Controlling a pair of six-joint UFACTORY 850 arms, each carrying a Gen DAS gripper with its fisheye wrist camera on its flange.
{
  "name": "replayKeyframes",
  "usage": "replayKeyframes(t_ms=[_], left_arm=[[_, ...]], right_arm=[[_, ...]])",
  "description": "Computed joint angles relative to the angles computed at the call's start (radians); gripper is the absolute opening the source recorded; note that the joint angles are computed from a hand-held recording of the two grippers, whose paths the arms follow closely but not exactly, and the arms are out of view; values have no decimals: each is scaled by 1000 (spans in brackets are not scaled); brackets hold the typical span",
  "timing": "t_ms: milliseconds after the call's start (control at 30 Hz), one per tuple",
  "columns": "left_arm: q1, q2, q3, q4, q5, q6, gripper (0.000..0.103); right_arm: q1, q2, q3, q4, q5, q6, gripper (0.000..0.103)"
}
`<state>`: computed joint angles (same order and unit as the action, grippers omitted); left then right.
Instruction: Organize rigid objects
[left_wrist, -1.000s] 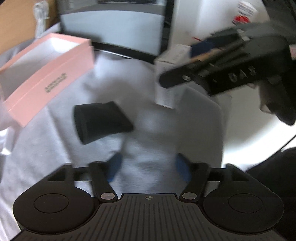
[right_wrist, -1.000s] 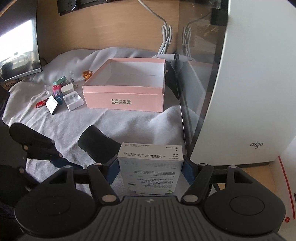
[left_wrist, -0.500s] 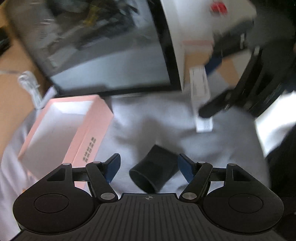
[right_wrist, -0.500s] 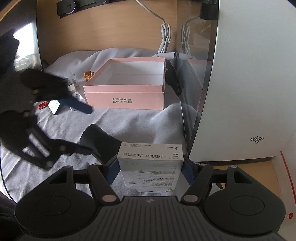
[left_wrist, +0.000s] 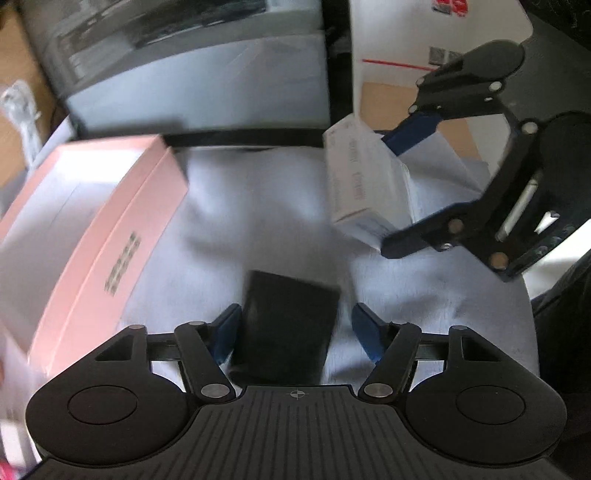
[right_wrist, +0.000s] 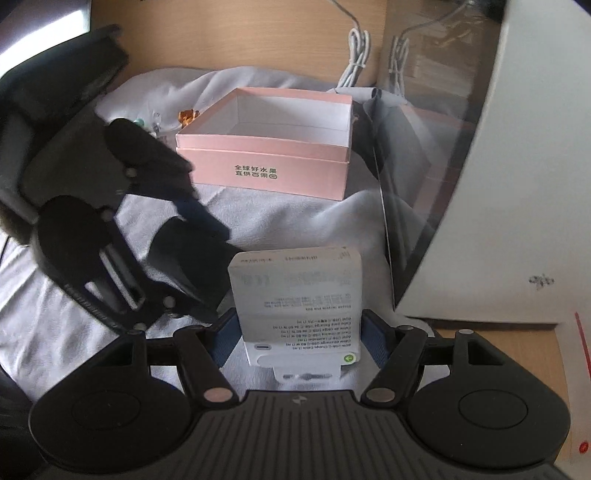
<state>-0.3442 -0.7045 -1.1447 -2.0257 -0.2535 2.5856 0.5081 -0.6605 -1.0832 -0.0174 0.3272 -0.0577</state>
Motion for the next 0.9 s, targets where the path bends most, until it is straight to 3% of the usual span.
replayKeyframes(t_ms=[67, 133, 400, 533, 733, 900], left_arm=[[15, 8, 18, -7, -20, -49, 62], [22, 21, 46, -127, -37, 11, 54], [-8, 40, 126, -688, -133, 357, 54], [-18, 81, 183, -827, -197, 451, 54], [11, 215, 275, -915, -307, 449, 54], [63, 248, 203, -1023, -290, 498, 54]], right_arm=[[3, -19, -21, 7, -9, -27, 71], [7, -41, -46, 29, -21, -61, 71], [6, -58, -82, -3, -69, -76, 71], [0, -17, -62, -87, -98, 1, 71], [-5, 104, 15, -173, -1, 69, 71], [2, 142, -14, -112, 76, 29, 71]])
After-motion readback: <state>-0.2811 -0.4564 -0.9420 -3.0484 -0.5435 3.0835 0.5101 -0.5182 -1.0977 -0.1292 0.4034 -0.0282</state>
